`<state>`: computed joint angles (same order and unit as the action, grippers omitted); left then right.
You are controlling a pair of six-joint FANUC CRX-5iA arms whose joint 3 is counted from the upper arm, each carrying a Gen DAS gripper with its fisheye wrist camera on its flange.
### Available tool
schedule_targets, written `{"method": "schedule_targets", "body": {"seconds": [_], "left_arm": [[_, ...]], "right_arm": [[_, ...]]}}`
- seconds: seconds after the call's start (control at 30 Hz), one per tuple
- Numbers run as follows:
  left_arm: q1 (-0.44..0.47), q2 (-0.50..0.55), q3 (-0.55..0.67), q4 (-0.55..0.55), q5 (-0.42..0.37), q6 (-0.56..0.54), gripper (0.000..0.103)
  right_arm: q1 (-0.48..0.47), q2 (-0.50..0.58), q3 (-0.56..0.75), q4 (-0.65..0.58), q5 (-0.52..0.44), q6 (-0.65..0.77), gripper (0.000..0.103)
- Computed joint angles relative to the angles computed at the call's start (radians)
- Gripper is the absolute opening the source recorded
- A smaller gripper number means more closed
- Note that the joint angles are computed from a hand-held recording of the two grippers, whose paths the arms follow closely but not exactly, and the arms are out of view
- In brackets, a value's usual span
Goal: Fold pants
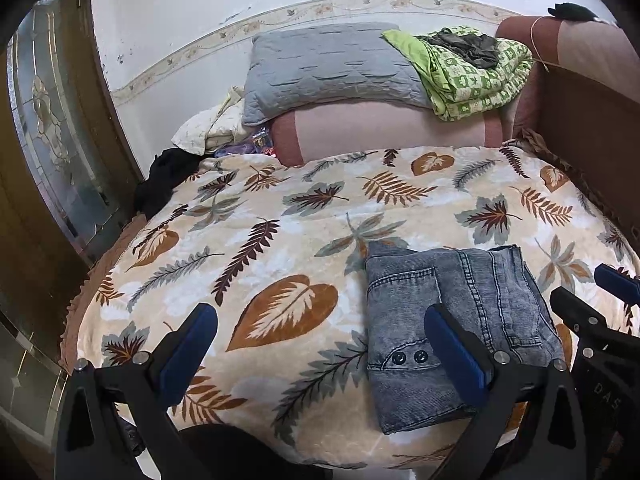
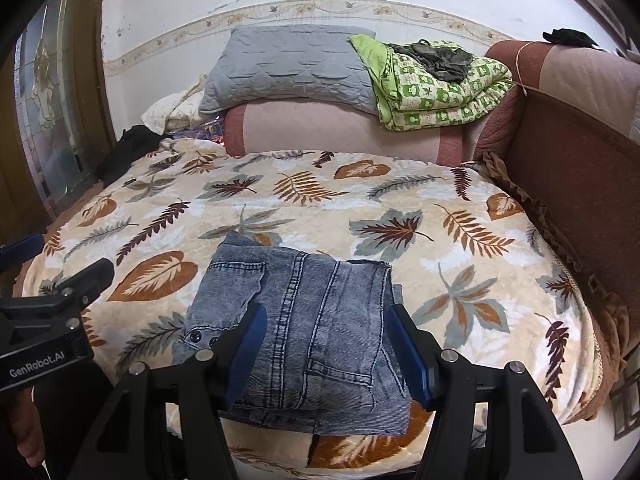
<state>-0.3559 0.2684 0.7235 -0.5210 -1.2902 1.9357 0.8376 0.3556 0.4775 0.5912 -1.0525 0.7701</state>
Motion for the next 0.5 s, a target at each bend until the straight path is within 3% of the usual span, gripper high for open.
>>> {"method": "schedule_targets", "body": {"seconds": [0.5], "left_arm": [[0.013, 0.006, -0.003, 0.028, -0.015, -0.014, 0.103]], "right_arm": [[0.000, 0.006, 0.003, 0.003, -0.018, -0.002, 0.066]]}}
